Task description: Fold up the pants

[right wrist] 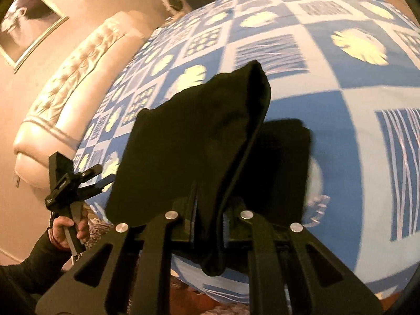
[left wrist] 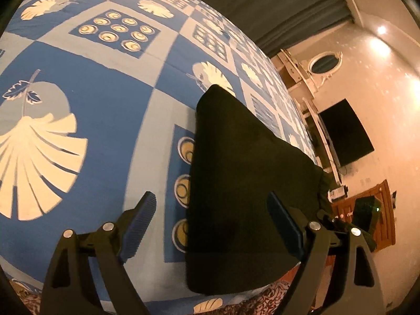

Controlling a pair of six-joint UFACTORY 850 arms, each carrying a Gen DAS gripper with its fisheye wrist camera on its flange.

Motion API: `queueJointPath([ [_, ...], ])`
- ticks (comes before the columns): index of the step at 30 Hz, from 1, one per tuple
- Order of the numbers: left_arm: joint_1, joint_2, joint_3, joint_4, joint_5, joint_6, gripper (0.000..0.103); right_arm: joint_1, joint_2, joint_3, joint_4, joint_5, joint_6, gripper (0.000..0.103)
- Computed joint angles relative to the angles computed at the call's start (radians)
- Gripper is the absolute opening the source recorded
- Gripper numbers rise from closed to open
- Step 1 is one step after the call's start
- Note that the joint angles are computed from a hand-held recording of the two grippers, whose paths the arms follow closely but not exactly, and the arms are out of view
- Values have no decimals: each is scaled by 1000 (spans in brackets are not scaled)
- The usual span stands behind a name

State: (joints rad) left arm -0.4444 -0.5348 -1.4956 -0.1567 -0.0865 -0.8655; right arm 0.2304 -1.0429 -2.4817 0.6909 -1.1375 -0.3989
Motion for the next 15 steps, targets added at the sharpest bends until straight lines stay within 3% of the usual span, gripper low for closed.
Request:
queueJointPath([
  [3, -5, -13, -15, -155, -10, 164, 85, -15, 4, 22, -5, 14, 16, 13],
  [12, -18, -37, -43, -173, -41, 211, 85, -43, -67, -44, 3, -34, 57, 13],
  [15, -21, -40, -42, -246, -40, 277, 85, -55, -68, -24, 48, -39, 53, 14],
])
